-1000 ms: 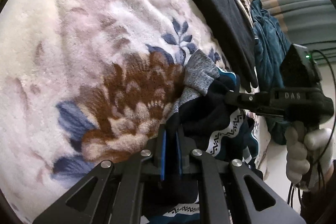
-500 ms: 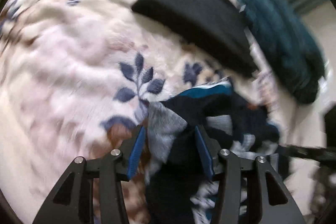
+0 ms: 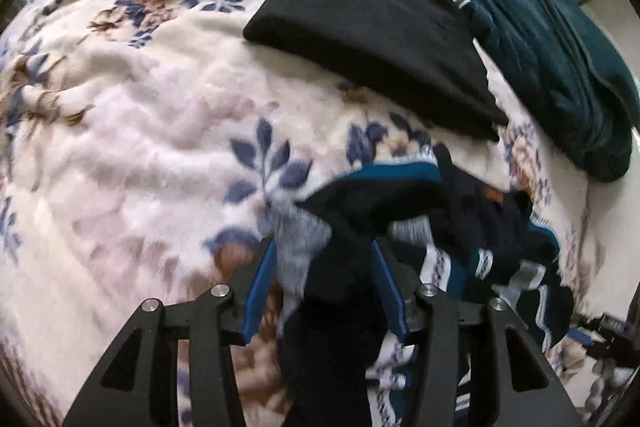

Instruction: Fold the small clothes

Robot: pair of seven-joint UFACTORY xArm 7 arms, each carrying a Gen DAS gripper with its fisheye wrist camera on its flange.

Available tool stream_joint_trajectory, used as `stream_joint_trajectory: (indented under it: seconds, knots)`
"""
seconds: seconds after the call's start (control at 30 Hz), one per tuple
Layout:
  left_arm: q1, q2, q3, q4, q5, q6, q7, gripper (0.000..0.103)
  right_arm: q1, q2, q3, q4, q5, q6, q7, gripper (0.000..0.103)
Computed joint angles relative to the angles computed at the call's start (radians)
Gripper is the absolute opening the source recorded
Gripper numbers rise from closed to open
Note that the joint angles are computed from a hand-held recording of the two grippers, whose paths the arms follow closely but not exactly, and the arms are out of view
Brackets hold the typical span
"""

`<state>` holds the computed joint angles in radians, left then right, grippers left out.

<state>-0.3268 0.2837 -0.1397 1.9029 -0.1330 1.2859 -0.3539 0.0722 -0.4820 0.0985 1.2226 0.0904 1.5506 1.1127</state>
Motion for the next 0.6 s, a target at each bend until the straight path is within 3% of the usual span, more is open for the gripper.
stream_joint_trajectory:
  seconds: [0.17, 0.27, 0.37, 0.5, 0.6]
  knots:
    - [-0.031, -0.007, -0.003, -0.078, 0.052, 0.025, -0.024, 0.046, -0.004, -0.016, -0.040, -0.099, 0.058, -0.033, -0.036, 0.049]
    - [-0.032, -0.001, 0.000, -0.061, 0.052, 0.040, -0.051, 0.046, -0.016, 0.012, -0.009, -0.047, -0.023, 0.037, -0.031, 0.049]
    - [-0.041, -0.038, 0.001, -0.045, 0.085, 0.045, -0.062, 0.046, -0.027, -0.009, -0.008, -0.026, -0.062, 0.022, -0.036, 0.050]
    - [-0.072, -0.079, -0.007, -0.024, 0.142, 0.092, -0.116, 0.046, -0.010, 0.035, -0.019, 0.040, -0.078, -0.046, -0.149, 0.050]
    - [-0.073, -0.114, -0.017, -0.073, 0.118, 0.074, -0.132, 0.046, 0.019, 0.170, -0.015, 0.146, -0.096, -0.009, -0.302, 0.055]
